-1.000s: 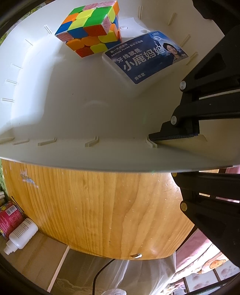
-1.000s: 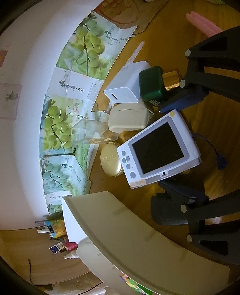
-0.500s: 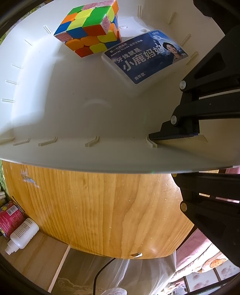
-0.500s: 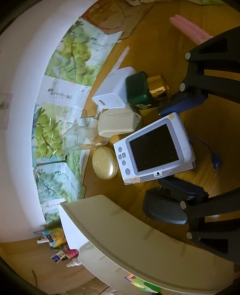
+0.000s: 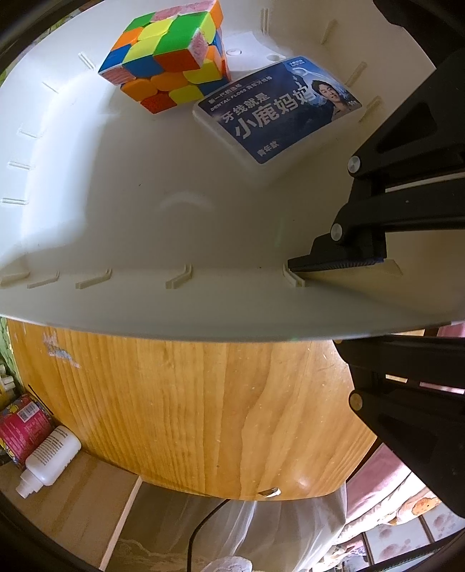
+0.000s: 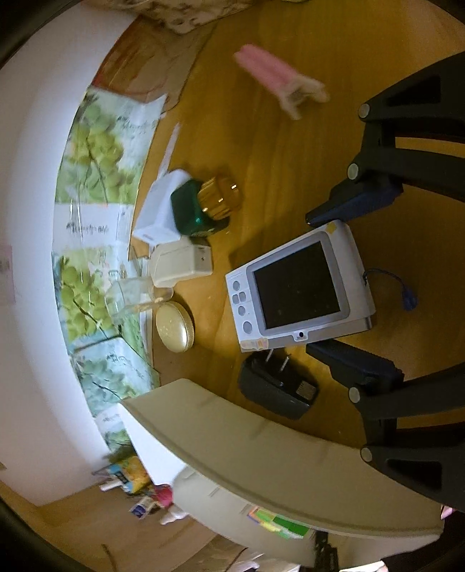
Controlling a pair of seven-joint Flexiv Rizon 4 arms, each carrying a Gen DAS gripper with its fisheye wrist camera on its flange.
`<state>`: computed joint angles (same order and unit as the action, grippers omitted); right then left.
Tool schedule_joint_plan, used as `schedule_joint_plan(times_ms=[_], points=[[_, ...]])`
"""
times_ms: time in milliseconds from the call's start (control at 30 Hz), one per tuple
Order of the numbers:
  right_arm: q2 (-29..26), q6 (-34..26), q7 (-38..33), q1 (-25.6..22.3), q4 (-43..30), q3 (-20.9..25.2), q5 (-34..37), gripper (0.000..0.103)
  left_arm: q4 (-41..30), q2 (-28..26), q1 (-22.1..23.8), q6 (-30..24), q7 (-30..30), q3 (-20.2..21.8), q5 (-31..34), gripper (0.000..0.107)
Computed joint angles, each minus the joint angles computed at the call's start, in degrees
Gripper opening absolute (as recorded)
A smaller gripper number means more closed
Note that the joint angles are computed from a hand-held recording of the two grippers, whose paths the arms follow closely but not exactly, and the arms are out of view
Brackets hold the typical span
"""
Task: Organize rigid objects
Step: 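Grasp the white handheld device with the right tool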
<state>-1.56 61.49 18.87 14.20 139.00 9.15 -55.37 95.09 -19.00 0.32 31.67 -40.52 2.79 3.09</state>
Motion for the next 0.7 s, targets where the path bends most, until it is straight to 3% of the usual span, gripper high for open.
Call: schedule_joint_plan(times_ms=[333,700], points=[[4.5,-8.7,5.8,2.4,-1.2,3.3,1.5,0.061,1.1,0.8,-0.5,1.0,0.8,-0.2,0.6,0.015],[5.0,-16.4,7.3,5.1,-4.8,5.2,3.2,0.058,2.0,1.6,-0.7,1.2,3.7,-0.6,0.4,0.015]])
